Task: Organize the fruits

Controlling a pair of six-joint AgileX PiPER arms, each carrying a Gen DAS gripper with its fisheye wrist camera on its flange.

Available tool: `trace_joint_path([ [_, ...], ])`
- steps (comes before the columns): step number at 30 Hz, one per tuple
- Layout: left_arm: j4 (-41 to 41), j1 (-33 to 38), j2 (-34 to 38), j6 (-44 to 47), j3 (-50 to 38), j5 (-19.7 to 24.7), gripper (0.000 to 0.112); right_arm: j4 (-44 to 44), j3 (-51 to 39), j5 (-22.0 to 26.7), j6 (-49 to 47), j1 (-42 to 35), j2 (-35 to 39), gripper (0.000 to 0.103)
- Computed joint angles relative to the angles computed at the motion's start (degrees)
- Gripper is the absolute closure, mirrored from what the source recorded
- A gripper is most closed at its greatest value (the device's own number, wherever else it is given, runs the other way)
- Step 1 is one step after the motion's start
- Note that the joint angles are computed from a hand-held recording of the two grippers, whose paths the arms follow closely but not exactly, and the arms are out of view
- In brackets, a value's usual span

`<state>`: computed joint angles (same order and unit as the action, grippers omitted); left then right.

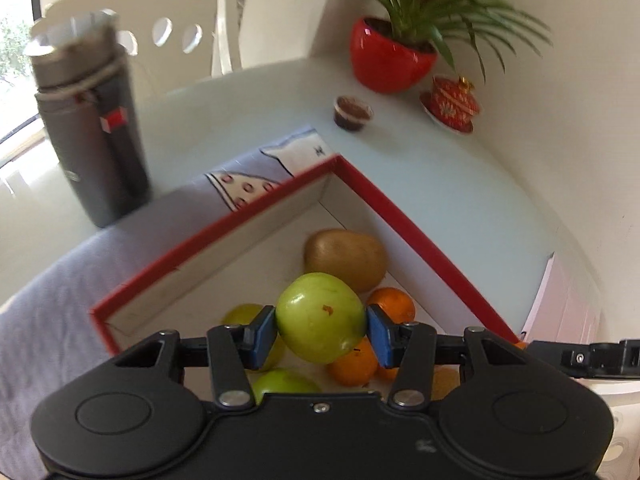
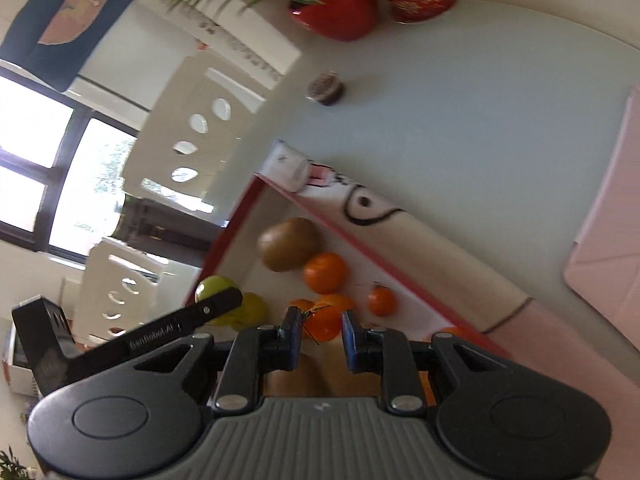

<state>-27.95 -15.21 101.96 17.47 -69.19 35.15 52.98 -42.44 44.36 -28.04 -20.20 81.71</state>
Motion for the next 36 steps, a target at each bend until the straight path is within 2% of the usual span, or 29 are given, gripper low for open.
trace_joint_path([
  [5,2.3,-1.9,2.3,-4.0,-0.6,-0.8,0.054,-4.3,0.1,-4.2,1.7,2.8,1.1,0.078],
  [8,4.9,-3.1,3.0,-6.1,-1.1,-1.3,0.054,-6.7,-0.8,-4.4,3.3,4.0,1.6,0.077],
  [9,6.3,-3.5,3.3,-7.9,-1.6,-1.3,0.052,-7.5,-0.9,-4.6,4.0,4.3,1.3,0.068],
  [10,6.9,-3.6,3.0,-8.9,-1.4,-1.6,0.044,-8.5,-1.0,-4.7,4.7,4.5,0.8,0.063],
  [12,7.8,-3.8,1.7,-10.2,-0.7,-2.5,0.033,-10.7,-1.3,-4.9,6.6,5.3,-0.6,0.043],
  [15,12.5,-4.2,-0.7,-14.6,-1.5,-0.2,0.032,-12.4,-2.2,-3.4,8.4,4.7,-3.2,0.02],
  [18,20.6,-4.9,-4.6,-21.5,-2.1,3.7,0.031,-17.6,-4.1,-1.7,12.5,6.1,-6.5,0.008],
  [22,31.3,-6.5,-12.1,-29.5,0.6,8.5,0.029,-30.0,-5.6,-0.5,20.9,12.2,-11.7,0.002],
  [27,36.0,-6.9,-23.0,-35.6,9.1,11.8,0.027,-44.8,-3.8,1.4,33.5,24.5,-15.2,0.002],
  [32,41.1,-9.6,-33.3,-44.3,19.3,13.5,0.026,-48.0,1.7,0.0,41.0,33.3,-16.5,0.002],
  [36,44.0,-12.4,-38.0,-50.6,24.8,13.9,0.026,-51.7,4.5,-1.1,48.4,40.1,-16.5,0.002],
])
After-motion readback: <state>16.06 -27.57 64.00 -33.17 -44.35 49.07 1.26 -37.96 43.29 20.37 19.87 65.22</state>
